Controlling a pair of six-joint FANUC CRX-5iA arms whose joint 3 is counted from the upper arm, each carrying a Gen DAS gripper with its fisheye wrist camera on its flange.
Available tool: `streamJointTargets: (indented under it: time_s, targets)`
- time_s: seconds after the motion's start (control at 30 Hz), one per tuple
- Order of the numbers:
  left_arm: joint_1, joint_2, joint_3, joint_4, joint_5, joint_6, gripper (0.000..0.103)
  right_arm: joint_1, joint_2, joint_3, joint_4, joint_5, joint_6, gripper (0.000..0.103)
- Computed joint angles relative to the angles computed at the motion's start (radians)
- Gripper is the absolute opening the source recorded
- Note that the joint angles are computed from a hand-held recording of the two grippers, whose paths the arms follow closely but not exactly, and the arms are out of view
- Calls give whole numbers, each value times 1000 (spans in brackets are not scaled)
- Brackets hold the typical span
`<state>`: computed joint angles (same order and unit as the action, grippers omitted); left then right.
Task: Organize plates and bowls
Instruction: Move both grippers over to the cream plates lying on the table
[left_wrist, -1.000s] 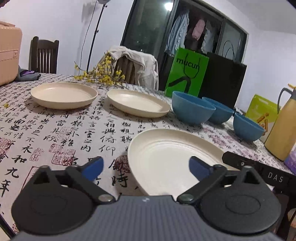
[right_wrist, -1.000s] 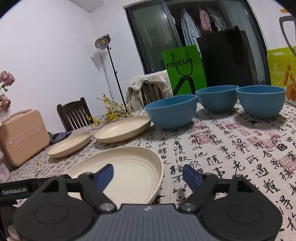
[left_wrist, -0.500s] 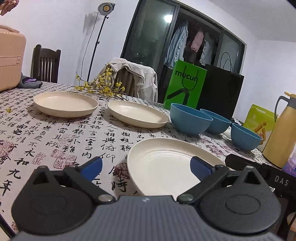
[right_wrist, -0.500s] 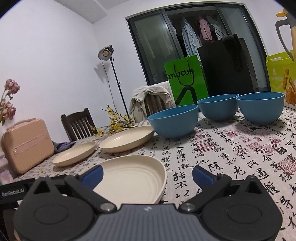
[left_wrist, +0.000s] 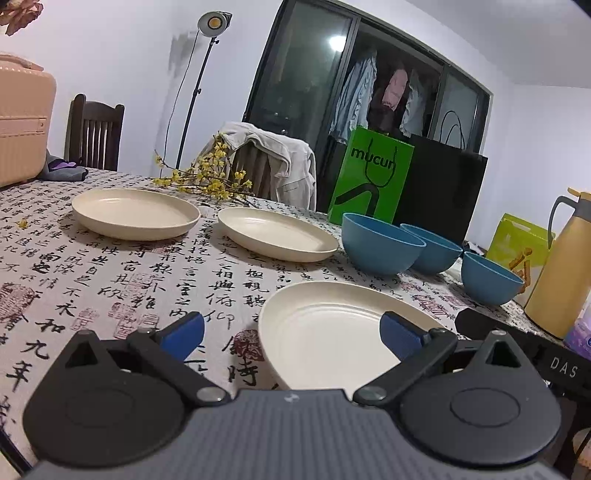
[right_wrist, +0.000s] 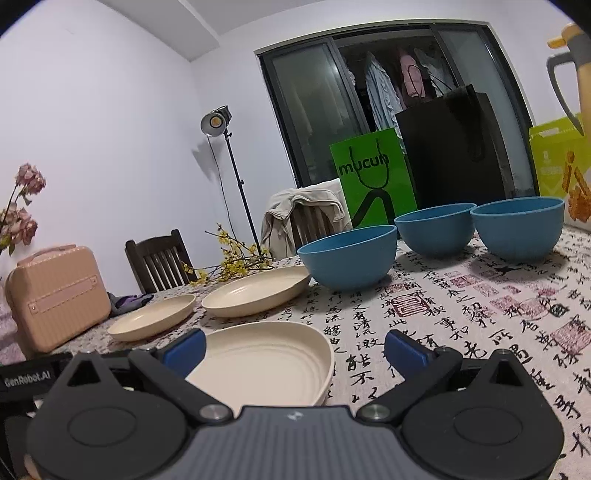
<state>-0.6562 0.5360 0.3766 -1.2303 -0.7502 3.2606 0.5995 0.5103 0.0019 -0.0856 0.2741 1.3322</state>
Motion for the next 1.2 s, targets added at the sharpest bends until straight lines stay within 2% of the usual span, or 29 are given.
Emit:
streamJointTargets:
  time_s: [0.07,0.23,0.37,0.57,0.63,0.73,0.87,1.2]
  targets:
    - [-4,-12,-10,-5,-11,-9,103,2,-5,-6,32,-5,2,103]
    - [-27,-48,-42,-65,-54,40,103,-17,-11,-68,312,72,-283,103]
    - [-33,-75,-68,-91,-66,69,103,-16,-13,-75,363,100,-336,103]
    - [-22,-114,-105,-83,-62,89,103,20,-21,-11,213,16,-163,103]
    - [-24,-121,-113,-91,-75,98,103,22,-21,-14,241,18,-175,103]
    - [-26,-129,-122,-96,-97,105,103,31,-23,6,209,-5,-138,103]
    - [-28,-145,-141,-104,-119,125,103,29,-24,-1,301,4,-202,103]
    - [-24,-196,-197,-117,-169,173,103,14,-4,5,619,4,-480,103]
